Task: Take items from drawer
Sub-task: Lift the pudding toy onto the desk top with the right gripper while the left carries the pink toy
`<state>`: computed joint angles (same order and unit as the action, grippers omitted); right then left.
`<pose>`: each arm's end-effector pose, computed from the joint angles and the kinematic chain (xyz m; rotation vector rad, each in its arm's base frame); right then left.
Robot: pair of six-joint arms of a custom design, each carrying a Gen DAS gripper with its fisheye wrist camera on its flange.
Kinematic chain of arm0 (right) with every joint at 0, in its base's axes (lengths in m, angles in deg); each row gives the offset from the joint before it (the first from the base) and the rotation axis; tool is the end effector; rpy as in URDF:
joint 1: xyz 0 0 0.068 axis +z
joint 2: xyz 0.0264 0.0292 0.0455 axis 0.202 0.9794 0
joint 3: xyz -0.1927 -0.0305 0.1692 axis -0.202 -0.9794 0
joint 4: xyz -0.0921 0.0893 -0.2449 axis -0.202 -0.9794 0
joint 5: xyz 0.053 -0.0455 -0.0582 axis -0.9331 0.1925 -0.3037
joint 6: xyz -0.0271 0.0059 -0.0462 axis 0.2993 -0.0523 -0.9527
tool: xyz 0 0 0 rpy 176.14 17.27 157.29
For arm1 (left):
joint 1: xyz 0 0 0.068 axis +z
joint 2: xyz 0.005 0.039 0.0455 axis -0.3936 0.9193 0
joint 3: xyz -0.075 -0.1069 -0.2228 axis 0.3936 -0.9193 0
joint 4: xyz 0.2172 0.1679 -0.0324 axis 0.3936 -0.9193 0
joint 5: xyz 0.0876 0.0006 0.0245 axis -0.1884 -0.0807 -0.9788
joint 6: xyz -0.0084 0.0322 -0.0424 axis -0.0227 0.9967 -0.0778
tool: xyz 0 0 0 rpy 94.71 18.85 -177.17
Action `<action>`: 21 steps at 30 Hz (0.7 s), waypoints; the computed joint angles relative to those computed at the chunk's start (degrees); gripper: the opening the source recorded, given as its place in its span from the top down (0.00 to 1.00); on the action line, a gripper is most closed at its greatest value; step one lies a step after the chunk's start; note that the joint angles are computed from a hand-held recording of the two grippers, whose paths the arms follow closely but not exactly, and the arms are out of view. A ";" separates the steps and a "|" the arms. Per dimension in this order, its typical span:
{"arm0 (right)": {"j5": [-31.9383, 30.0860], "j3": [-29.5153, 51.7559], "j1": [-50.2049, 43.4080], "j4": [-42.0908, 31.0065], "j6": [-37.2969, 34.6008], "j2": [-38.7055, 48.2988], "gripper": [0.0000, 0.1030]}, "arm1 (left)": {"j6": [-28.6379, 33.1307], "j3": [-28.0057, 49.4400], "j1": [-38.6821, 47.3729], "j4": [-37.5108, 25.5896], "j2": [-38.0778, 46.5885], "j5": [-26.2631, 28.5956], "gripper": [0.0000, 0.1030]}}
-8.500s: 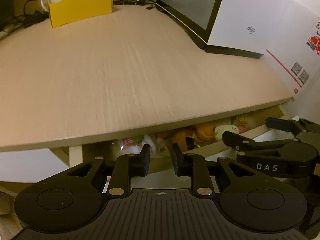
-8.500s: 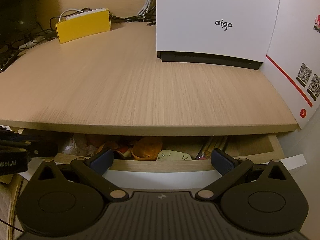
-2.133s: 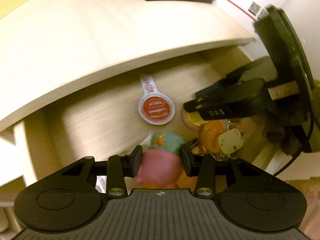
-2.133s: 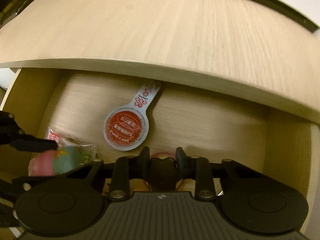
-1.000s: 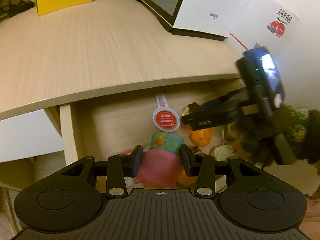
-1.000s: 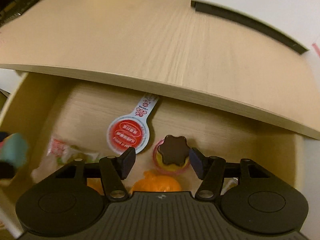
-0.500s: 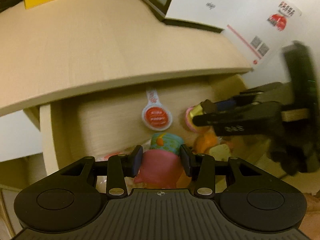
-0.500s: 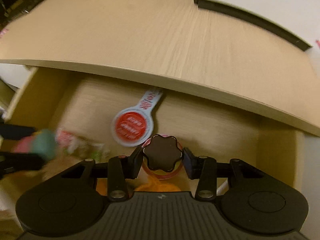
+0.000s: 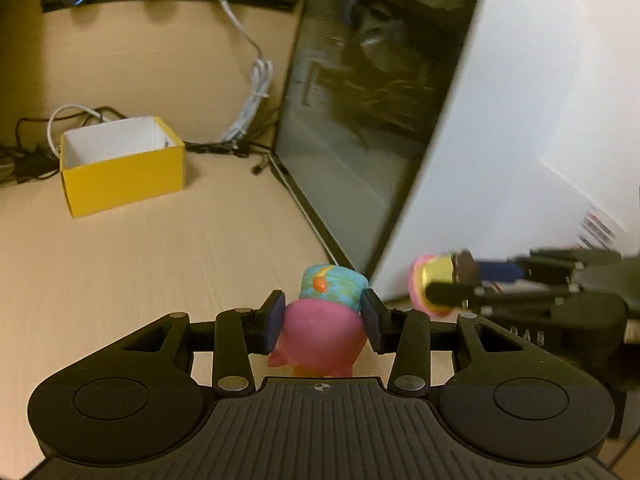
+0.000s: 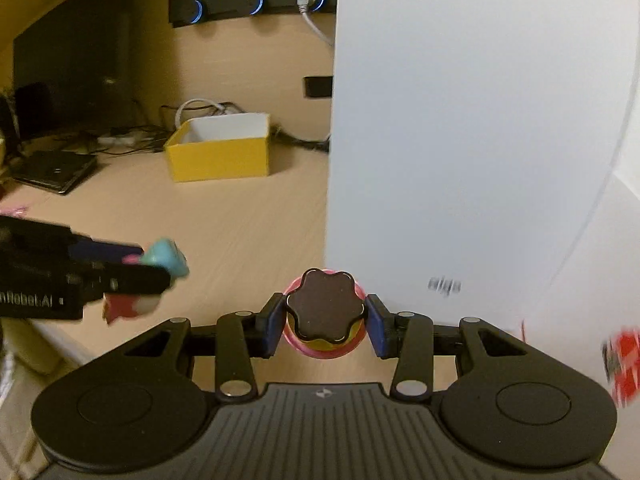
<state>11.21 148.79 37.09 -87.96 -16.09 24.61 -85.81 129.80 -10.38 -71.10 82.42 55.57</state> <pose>0.2520 0.1127 0.3273 -0.4836 2.1343 -0.0093 0.0732 0.0243 0.3046 -0.8287 2.0134 0.1041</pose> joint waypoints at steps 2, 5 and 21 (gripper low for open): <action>-1.08 1.53 -1.22 1.87 -0.55 3.86 0.59 | 2.97 -3.37 8.13 4.52 1.76 6.05 0.55; -1.30 1.14 -2.26 5.09 -1.19 8.87 0.59 | 3.43 -9.00 11.89 9.73 4.13 7.94 0.53; -3.80 -3.03 -4.45 13.19 -1.53 17.21 0.56 | 4.22 -14.96 6.34 14.71 10.39 2.57 0.49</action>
